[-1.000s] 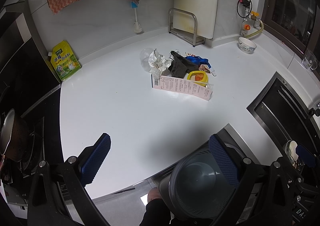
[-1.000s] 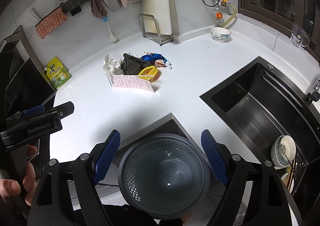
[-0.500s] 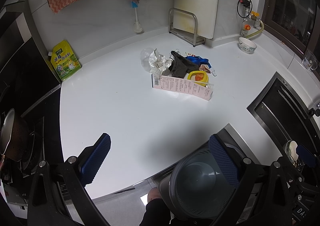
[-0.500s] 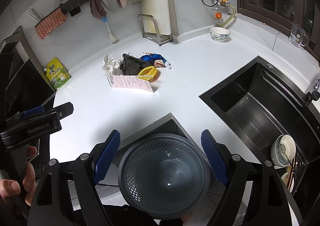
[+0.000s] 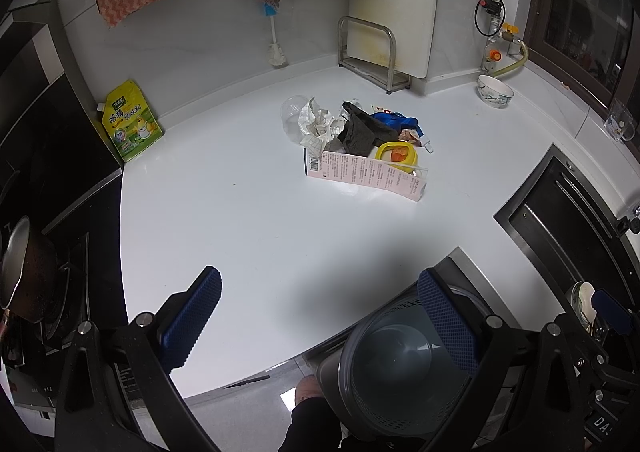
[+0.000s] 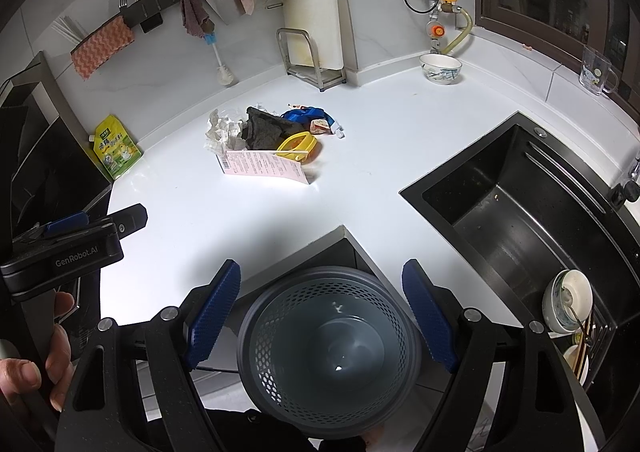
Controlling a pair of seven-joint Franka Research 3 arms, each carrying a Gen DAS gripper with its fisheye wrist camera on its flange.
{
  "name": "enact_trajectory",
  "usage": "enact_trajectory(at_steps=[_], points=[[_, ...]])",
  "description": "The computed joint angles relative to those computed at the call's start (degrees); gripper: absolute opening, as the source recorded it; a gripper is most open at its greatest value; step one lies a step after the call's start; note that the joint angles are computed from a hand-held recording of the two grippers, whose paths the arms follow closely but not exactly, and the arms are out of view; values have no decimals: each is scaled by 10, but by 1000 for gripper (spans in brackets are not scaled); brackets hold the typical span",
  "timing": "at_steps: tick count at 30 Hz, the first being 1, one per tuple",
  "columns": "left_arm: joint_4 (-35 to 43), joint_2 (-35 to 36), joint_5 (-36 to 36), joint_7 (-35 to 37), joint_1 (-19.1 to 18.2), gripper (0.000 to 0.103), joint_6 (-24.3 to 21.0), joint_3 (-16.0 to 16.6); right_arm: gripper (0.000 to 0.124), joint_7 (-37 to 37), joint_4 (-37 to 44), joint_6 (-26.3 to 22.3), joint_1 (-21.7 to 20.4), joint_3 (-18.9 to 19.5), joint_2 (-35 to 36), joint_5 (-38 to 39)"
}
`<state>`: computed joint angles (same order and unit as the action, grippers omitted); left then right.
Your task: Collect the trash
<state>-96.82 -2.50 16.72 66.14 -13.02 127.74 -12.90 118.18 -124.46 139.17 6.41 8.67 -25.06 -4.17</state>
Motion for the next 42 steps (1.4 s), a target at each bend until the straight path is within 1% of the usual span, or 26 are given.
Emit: enact_trajectory(at_steps=[12, 18, 23, 28, 35, 38, 39, 42], points=[[1, 0, -2, 1, 1, 97, -1, 1, 79, 1, 7, -4, 2, 2, 5, -1], [-3, 1, -8, 15, 8, 97, 3, 6, 79, -4, 14, -1, 9, -3, 20, 5], [-3, 10, -9, 26, 17, 97, 6, 12, 79, -18, 30, 7, 17, -10, 48, 16], [16, 34, -19, 39, 28, 97, 3, 20, 79, -31, 62, 19, 24, -17, 95, 20], [69, 95, -25, 66, 41, 97, -1, 27, 79, -41, 139, 22, 41, -32, 187, 17], [102, 130, -27, 80, 44, 97, -2, 29, 79, -63, 187, 25, 51, -42, 236, 20], [114, 140, -28, 83, 45, 97, -4, 30, 79, -76, 199, 36, 54, -46, 251, 19], [148, 172, -36, 92, 48, 97, -7, 32, 79, -132, 262, 30, 62, -55, 309, 36]])
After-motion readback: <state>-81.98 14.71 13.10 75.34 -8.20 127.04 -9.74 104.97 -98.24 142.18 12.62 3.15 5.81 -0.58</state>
